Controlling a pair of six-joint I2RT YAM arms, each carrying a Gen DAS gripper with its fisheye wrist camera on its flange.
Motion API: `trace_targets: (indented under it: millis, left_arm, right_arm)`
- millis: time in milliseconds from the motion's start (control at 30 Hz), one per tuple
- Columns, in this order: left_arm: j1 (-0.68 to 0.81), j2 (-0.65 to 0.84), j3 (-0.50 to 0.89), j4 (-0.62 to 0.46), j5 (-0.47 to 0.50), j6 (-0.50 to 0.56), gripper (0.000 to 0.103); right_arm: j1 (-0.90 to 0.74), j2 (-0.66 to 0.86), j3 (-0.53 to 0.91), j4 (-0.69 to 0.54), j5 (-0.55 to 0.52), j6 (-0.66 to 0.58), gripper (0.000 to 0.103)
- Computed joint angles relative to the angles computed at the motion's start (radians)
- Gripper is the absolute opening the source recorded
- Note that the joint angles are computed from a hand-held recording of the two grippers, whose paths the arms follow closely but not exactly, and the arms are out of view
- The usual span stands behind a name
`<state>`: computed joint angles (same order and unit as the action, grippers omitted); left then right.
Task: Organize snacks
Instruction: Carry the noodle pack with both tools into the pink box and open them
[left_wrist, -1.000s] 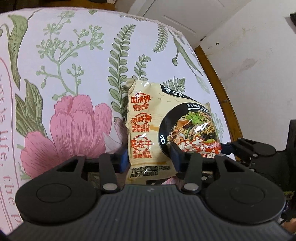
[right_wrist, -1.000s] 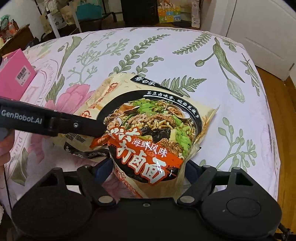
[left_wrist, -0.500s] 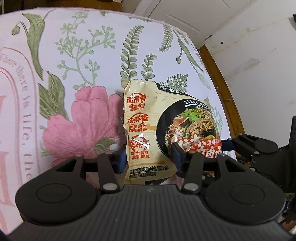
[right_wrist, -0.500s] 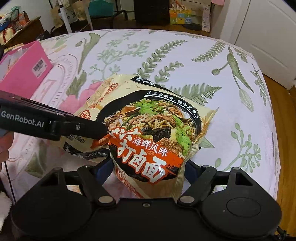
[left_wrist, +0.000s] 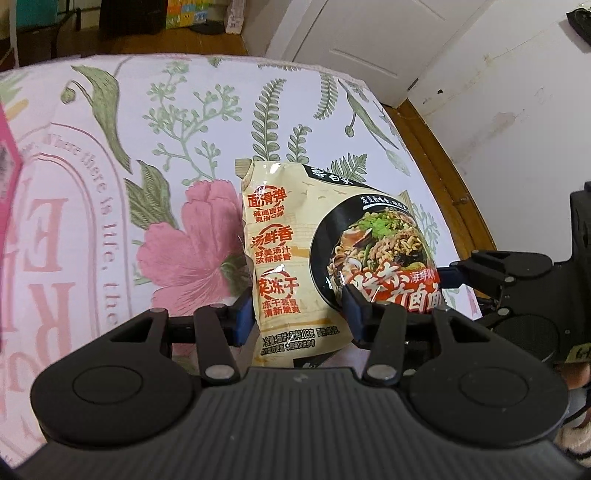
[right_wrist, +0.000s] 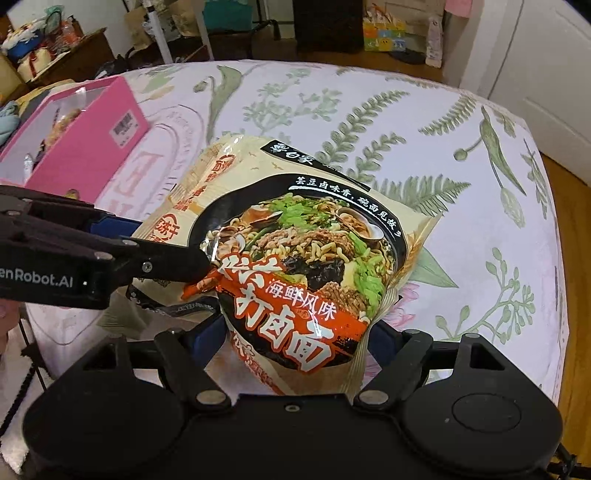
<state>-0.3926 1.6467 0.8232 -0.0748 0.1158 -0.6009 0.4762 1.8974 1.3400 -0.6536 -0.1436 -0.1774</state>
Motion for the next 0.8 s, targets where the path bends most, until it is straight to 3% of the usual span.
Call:
trace_targets:
  millis: [333,533,800]
  left_arm:
    - [0.004,-0.3,-0.18,-0.088,-0.073,-0.019,0.047]
    - [0.101,-0.576,-0.233,-0.3,-0.018,0.039,0.047]
    - [0.273,-0.858,-0.13,-0.666,-0.008,0.237,0.047]
  right_arm:
    - [0.139,-0.147,-0.136,0.084,0.032,0.095,0.084]
    - [0.258,-0.237,-0.145,0.049,0.059,0.169,0.084]
    - [0.43,-0.19,0.05,-0.034,0.134,0.214,0.084]
